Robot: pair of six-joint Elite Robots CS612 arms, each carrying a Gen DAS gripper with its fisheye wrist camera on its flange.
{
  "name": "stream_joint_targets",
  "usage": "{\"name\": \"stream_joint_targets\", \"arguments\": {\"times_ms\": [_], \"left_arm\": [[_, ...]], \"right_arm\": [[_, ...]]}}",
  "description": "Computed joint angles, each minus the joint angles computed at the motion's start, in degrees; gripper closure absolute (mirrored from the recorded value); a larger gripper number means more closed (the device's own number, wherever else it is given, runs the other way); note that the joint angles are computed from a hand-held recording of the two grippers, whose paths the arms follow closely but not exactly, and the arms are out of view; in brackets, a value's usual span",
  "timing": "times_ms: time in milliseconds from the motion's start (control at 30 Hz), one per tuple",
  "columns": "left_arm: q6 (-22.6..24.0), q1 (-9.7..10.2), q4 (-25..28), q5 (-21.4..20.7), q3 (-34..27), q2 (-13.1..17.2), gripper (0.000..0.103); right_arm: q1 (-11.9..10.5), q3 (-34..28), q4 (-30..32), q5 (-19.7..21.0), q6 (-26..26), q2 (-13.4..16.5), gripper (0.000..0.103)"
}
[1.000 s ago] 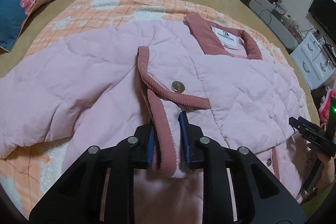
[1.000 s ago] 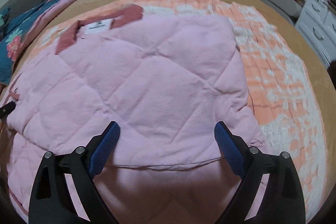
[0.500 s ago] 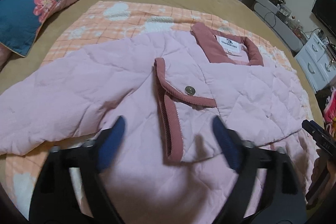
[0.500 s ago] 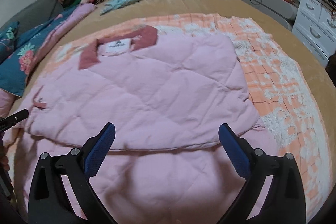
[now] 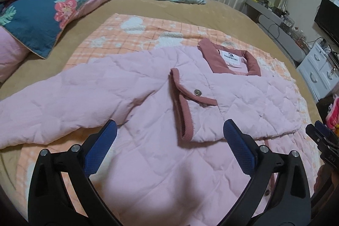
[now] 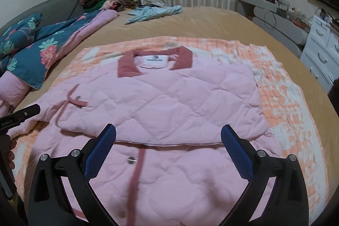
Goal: Fold large clothes
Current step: 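Move the left gripper toward the other sleeve cuff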
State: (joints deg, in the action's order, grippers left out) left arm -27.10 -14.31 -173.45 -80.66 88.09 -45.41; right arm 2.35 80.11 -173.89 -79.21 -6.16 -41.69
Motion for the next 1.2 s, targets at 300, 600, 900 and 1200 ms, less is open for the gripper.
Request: {"name": "stream_joint_targets", "arguments": {"times_ms": [300, 600, 900, 1200], "left_arm": [[-1.63, 0.76, -2.09, 3.48, 4.20, -2.48, 0.009], [-5.01, 2.66, -4.25, 4.95, 7.84, -3.65, 0.009], [-12.42, 5.50, -6.29, 4.61, 10.86, -4.09, 0.009], [-21.07, 8.40, -7.34, 3.25, 13.29, -4.10, 0.009]], "right_arm": [[2.73, 0.91, -1.51, 0.62, -2.69, -1.04, 0.004], [5.46, -0.02, -1.07, 0.71, -5.41, -0.81, 0.004], [8.33, -2.94, 1.23, 0.72, -8.42, 0.59, 0.004], [11.06, -7.51, 5.66, 0.57, -12.03, 3.15, 0.004]]}}
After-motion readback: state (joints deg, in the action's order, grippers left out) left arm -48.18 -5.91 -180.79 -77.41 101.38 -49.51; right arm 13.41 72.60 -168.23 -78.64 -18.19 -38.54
